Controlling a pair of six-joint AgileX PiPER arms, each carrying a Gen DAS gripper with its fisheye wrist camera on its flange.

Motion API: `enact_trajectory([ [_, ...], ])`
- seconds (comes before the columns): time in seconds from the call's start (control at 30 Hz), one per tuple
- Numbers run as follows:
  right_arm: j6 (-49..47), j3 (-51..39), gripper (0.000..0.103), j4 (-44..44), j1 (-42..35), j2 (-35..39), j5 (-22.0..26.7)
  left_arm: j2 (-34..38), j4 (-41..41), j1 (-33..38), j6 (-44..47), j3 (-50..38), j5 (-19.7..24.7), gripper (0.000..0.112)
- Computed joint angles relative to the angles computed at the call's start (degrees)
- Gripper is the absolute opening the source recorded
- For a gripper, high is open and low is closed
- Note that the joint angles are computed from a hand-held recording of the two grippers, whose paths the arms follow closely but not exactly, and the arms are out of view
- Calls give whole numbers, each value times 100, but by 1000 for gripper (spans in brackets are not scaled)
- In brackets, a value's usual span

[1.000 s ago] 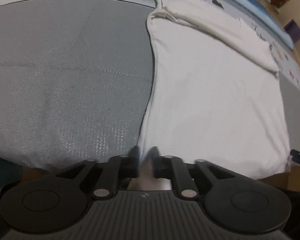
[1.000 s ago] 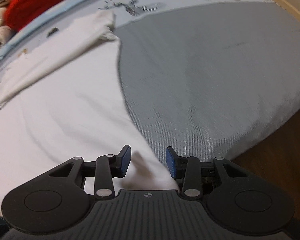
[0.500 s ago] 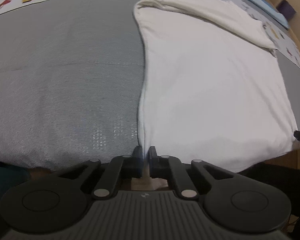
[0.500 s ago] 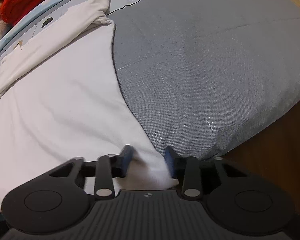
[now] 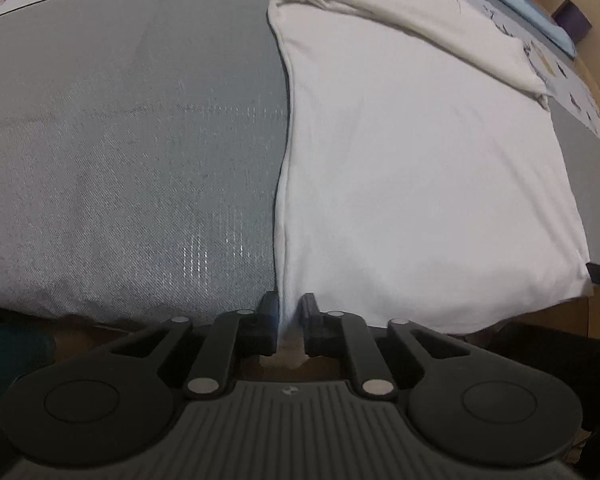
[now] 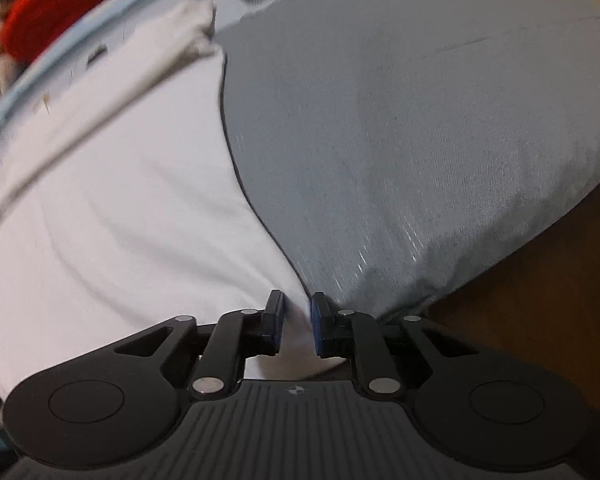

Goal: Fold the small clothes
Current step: 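Grasp the shirt hem with the left gripper while the right gripper grasps the hem beside it, then lift the held hem and fold it toward the collar with both grippers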

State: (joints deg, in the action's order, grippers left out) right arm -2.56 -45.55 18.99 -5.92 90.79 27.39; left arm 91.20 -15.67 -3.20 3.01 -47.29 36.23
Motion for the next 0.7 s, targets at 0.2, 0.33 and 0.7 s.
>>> enact_trajectory([
  [0.2, -69, 17, 22, 5, -20, 24, -16, 82, 339, -234, -263, -18, -163, 13],
  [0.33, 67, 7, 22, -253, 132, 68, -134, 97, 475, -339, -376, 0, -249, 13],
  [0.7, -324, 86, 22, -128, 127, 30, -9, -245, 599, -477, -590, 379, -383, 9],
])
